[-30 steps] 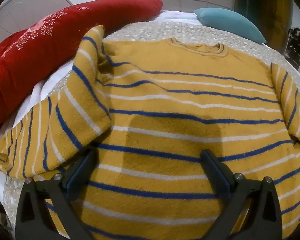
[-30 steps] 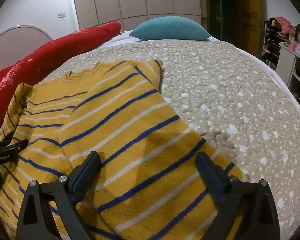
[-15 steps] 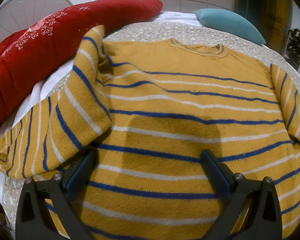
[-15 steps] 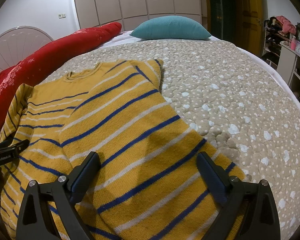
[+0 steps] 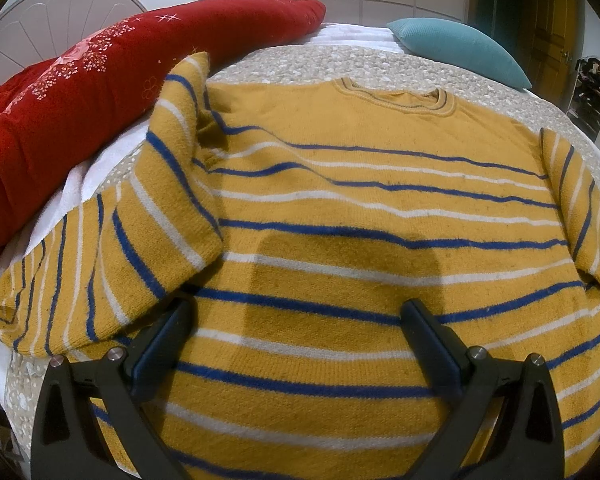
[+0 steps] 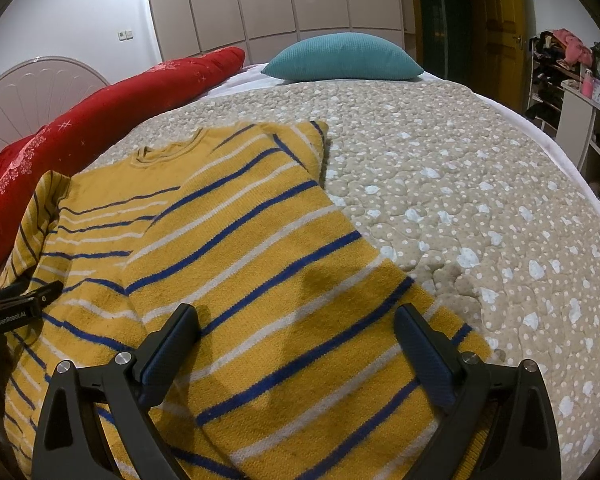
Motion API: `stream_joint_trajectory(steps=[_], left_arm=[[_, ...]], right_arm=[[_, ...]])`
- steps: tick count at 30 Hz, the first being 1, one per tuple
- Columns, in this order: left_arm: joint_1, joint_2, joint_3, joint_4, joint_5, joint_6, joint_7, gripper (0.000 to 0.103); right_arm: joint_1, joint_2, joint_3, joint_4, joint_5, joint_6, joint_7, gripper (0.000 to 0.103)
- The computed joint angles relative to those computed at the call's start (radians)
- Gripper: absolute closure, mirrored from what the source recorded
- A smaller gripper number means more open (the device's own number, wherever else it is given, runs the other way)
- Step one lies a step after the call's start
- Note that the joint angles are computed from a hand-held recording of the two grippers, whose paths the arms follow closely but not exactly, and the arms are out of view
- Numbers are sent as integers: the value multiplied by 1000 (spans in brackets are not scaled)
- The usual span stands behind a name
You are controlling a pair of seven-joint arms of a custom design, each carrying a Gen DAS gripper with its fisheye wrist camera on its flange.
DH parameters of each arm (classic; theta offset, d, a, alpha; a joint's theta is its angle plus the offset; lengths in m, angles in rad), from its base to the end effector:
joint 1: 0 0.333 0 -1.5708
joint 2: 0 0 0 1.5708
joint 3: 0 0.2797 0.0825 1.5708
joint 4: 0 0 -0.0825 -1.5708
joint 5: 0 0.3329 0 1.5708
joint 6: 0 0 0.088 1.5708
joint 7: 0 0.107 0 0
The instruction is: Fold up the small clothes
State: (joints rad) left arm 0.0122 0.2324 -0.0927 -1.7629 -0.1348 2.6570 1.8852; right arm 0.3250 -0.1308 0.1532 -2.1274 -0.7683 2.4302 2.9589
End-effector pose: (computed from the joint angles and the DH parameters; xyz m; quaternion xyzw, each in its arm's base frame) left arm 0.6156 -0.0409 0.4941 -0.5652 0.7563 -0.2470 0.2180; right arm 0.4508 0.2341 0.4986 -0.5069 0.7804 -0.2767 0.2396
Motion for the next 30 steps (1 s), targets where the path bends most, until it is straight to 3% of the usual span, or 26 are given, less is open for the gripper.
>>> stream_joint_trajectory(steps=[19, 21, 23, 24, 27, 30], left_arm=[[-14, -40, 17, -66, 84, 73, -77, 0], [-15, -35, 20, -46, 92, 37, -93, 0], [-7, -22, 16, 23, 74, -83, -97, 0], [3, -34, 11, 32, 31, -122, -91, 0], [67, -132, -33, -27, -271, -186, 64, 0], [55, -257, -26, -149, -423, -173, 193, 0]], right_arm=[[6, 2, 4, 7, -6, 2, 19, 3], [7, 2, 4, 8, -4, -1, 17, 3], [9, 5, 2, 12, 11, 0, 2, 2], [9, 3, -4, 8, 29, 12, -15, 2], [8, -48, -30, -41, 128, 100, -86, 3], [-12, -116, -39, -91, 181, 209, -124, 5]])
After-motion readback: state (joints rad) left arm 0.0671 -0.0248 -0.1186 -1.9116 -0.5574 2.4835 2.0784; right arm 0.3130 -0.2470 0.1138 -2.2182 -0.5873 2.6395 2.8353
